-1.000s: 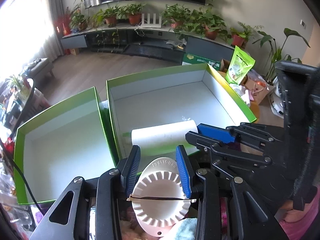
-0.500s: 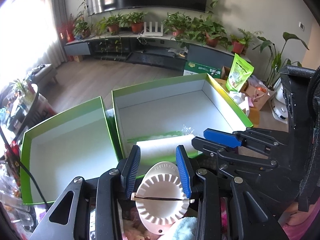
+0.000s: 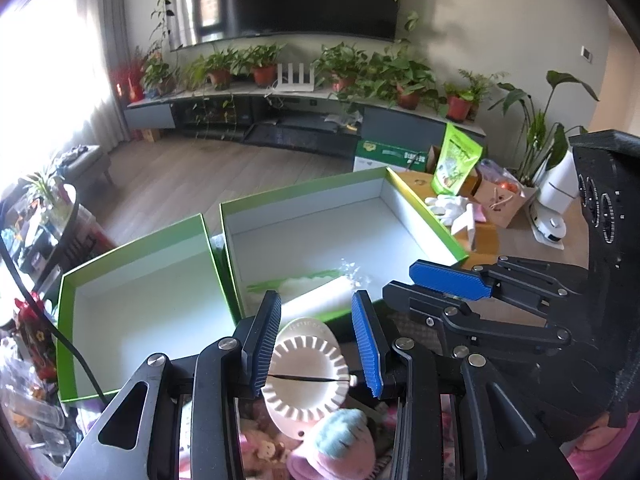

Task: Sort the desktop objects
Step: 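Lower the white paper roll into the green box with the right gripper, then open the right gripper to release the paper roll and withdraw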

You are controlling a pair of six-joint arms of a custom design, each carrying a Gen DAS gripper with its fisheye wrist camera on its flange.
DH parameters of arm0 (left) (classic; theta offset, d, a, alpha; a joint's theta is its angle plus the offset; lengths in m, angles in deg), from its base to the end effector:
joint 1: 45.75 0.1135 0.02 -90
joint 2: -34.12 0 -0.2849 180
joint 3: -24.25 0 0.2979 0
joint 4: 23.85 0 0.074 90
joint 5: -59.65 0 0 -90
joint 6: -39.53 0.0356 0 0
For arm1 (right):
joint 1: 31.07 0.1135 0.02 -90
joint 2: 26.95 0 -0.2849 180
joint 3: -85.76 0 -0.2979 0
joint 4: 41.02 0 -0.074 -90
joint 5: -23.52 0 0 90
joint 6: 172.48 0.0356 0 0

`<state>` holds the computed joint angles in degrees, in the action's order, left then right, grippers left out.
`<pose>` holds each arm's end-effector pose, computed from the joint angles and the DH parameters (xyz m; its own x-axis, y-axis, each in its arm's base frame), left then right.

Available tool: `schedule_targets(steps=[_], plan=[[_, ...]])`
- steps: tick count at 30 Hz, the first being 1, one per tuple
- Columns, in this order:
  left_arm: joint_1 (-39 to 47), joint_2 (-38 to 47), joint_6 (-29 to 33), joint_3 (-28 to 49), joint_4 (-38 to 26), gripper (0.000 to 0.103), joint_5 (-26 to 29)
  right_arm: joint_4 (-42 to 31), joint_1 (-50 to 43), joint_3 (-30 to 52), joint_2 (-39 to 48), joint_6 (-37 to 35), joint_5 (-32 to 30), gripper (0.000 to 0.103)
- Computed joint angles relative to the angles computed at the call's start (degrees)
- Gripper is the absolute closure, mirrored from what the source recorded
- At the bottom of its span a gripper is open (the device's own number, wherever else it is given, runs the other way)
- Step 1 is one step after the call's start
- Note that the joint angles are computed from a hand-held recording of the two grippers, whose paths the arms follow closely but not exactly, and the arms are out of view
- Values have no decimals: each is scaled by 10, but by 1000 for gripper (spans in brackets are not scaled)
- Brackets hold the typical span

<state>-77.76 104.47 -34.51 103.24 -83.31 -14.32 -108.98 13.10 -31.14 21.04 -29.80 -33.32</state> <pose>0.2382 -0.1605 0.3427 -0.4512 0.5937 -0.6663 0.8128 0.5817 -0.0321 0.1424 0.1112 0.3201 -0.6221 0.3239 -0.7128 0.2447 0.9453 0.2159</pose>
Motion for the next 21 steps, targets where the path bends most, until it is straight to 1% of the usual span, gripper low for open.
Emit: schedule_targets(steps=[5, 11, 13, 15, 21], plan=[[4, -43, 5, -7, -14, 66, 0, -57, 75, 37, 8, 55, 61, 76], [13, -104, 17, -23, -33, 65, 7, -152, 195, 85, 41, 170, 143, 76], [14, -123, 19, -29, -37, 62, 6, -178, 222, 96, 49, 200, 159, 76], [15, -143, 23, -37, -41, 61, 7, -215, 258, 110, 63, 245, 177, 76], [21, -184, 30, -50, -66, 61, 17, -300, 341, 139, 102, 360, 207, 76]])
